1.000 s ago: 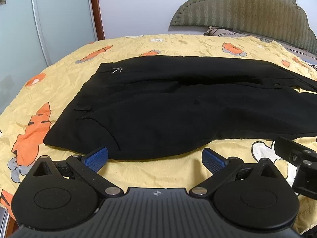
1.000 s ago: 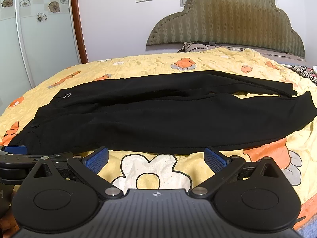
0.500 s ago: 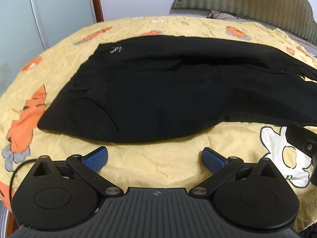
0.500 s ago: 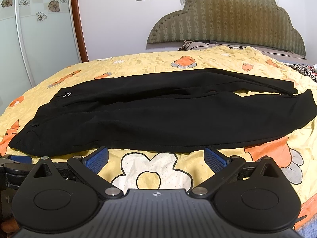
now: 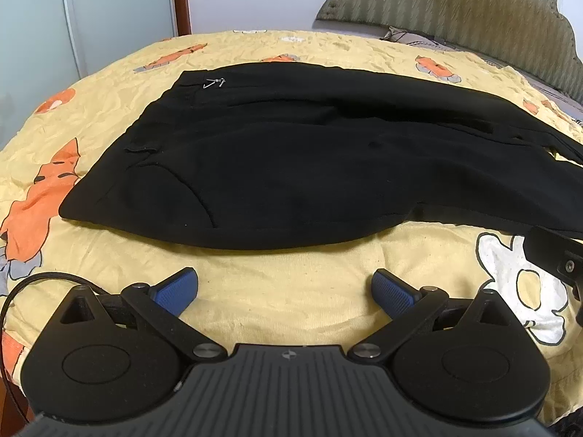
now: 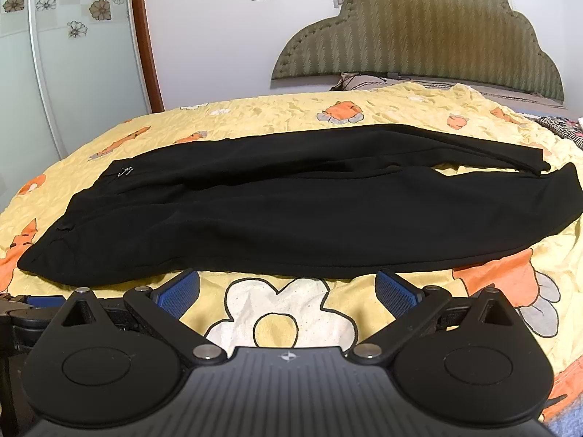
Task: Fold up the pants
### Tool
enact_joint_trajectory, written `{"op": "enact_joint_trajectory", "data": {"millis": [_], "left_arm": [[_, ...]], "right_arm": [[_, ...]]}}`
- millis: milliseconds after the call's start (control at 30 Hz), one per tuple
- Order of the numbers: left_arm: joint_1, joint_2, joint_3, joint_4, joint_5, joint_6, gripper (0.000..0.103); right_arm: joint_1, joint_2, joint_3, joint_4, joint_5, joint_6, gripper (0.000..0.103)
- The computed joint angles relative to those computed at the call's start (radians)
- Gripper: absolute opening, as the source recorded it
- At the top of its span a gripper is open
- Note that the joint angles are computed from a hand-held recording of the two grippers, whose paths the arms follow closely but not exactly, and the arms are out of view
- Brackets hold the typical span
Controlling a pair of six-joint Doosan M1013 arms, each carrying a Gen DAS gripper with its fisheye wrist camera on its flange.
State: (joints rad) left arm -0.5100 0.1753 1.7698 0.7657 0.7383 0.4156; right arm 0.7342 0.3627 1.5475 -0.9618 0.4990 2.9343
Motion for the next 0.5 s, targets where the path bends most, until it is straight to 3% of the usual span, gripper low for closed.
{"op": "enact_joint_trajectory", "data": {"millis": [500], "left_arm": [[0.005,-0.002,0.002,-0.005,-0.013,0.015,0.103]], "right_arm": [[-0.001,-0.001,-0.001,0.019,-0.004,-0.017,0.103]]}}
